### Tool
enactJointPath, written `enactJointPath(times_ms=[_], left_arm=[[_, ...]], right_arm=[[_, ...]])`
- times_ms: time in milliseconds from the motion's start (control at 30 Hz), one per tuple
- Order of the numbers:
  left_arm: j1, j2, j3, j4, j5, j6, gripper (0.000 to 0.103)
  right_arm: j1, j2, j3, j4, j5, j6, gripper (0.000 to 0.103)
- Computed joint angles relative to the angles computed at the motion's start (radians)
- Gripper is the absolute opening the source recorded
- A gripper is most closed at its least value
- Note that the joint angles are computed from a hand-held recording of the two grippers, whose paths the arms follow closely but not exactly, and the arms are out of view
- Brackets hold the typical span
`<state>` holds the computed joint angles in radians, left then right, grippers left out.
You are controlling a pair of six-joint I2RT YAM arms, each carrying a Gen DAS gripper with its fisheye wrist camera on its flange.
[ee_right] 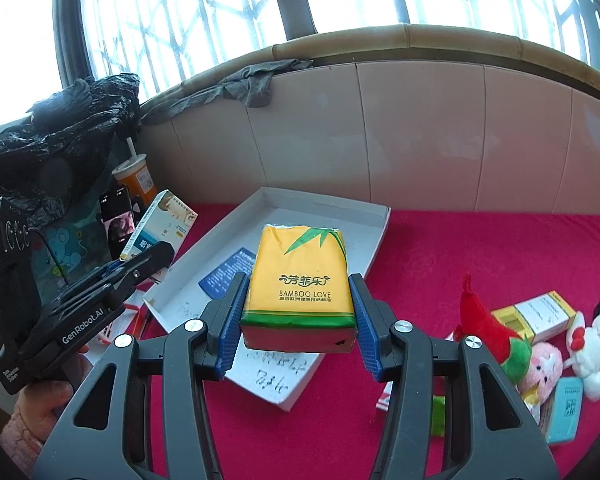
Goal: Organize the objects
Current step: 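Lower both held items into the white tray and open both tools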
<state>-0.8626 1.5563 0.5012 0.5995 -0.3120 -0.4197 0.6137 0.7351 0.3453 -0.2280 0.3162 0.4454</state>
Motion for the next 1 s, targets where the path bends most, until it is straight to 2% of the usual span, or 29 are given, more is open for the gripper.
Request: enactJointPath(times_ms=[167, 333, 567, 700, 733, 767, 800, 833, 867, 900, 1000], left_arm=[[0.113, 0.083, 0.123, -0.07, 0.148, 0.007, 0.024], [0.206, 0.205, 0.239, -0.103, 0.264, -0.023, 0.024], [0.22, 0.357, 0.415, -0.192, 0.267, -0.021, 0.024], [0.218, 0.415, 0.463, -0.212, 0.299, -0.032, 0.025], [0.214, 0.419, 0.463, -0.21, 0.294, -0.034, 0.032], [0.209, 0.419, 0.456, -0.202, 0.282, -0.038, 0.056], [0.203, 0.415, 0.445, -0.192, 0.263, -0.044, 0.072], [0.199, 0.409, 0.433, -0.18, 0.247, -0.049, 0.099], [0.194, 0.398, 0.407, -0.144, 0.232, -0.052, 0.103], [0.187, 0.382, 0.38, -0.111, 0.212, -0.053, 0.103], [0.159, 0.321, 0.322, -0.083, 0.15, -0.068, 0.103]], right_arm=[[-0.078, 0.19, 0.059, 0.115, -0.082, -0.022, 0.049], [-0.116, 0.382, 0.101, 0.236, -0.098, -0.033, 0.049], [-0.148, 0.644, 0.157, 0.376, -0.085, -0.006, 0.049], [-0.186, 0.77, 0.201, 0.443, -0.118, 0.01, 0.05], [-0.192, 0.793, 0.208, 0.463, -0.129, 0.003, 0.05], [-0.192, 0.817, 0.221, 0.468, -0.127, -0.008, 0.051], [-0.189, 0.826, 0.225, 0.47, -0.12, -0.014, 0.059], [-0.182, 0.826, 0.219, 0.477, -0.108, -0.016, 0.076], [-0.174, 0.815, 0.211, 0.483, -0.098, -0.015, 0.083], [-0.165, 0.798, 0.194, 0.496, -0.084, -0.019, 0.085], [-0.132, 0.737, 0.153, 0.503, -0.043, -0.035, 0.085]])
